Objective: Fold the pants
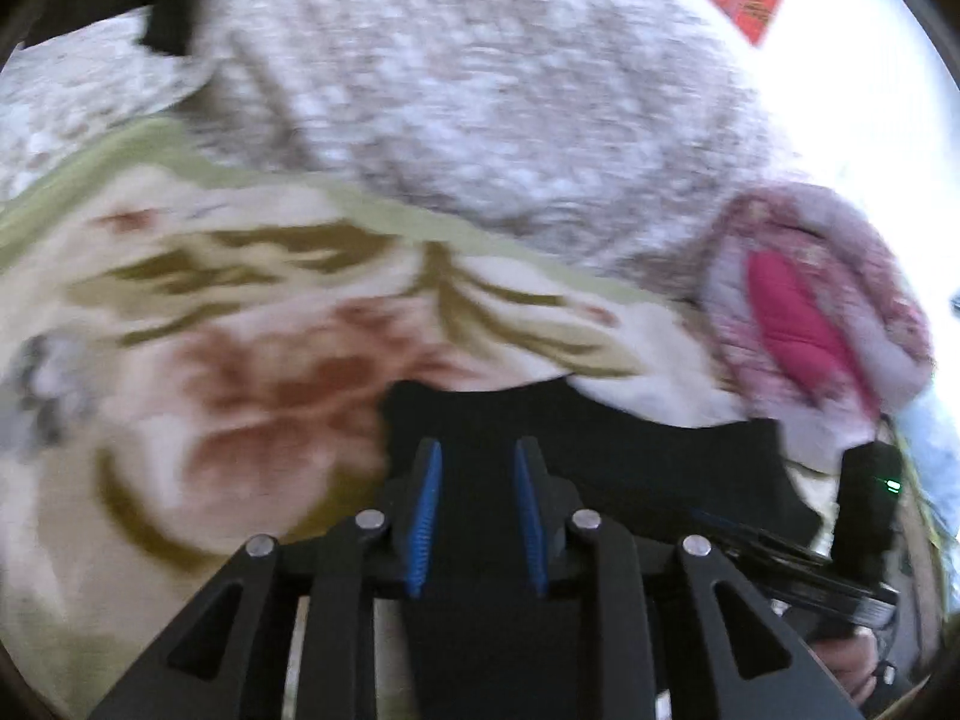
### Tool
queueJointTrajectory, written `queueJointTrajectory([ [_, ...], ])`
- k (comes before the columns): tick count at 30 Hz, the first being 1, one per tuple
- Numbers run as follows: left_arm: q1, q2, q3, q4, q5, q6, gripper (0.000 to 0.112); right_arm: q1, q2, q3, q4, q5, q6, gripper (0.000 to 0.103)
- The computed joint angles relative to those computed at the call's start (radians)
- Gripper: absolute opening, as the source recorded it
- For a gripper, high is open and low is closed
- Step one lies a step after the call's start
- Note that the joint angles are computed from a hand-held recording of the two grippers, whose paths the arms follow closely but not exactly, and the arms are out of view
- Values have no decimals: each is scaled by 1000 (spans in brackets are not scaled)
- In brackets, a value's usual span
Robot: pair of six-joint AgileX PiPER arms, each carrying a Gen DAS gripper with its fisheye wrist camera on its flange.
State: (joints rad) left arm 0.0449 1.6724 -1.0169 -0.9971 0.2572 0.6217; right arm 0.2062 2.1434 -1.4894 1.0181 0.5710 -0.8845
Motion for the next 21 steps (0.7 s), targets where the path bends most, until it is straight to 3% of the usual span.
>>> queueJointTrajectory([
  [3,17,13,22,22,0,-25,27,13,14,-16,-12,23,-2,56],
  [7,-9,41,8,200,-18,-186,28,24,30,-37,-30,24,18,54],
  [12,-28,33,16,147,-48,-123,28,53,125,-191,-148,51,159,49],
  [14,-33,36,15,187,-50,-150,28,54,148,-234,-163,67,201,30],
  [15,-42,39,13,238,-58,-198,28,50,159,-252,-160,88,219,3],
  [17,-49,39,10,314,-61,-264,28,45,157,-242,-137,97,209,3],
  [21,-55,25,18,328,-74,-265,28,26,101,-154,-57,52,127,3],
])
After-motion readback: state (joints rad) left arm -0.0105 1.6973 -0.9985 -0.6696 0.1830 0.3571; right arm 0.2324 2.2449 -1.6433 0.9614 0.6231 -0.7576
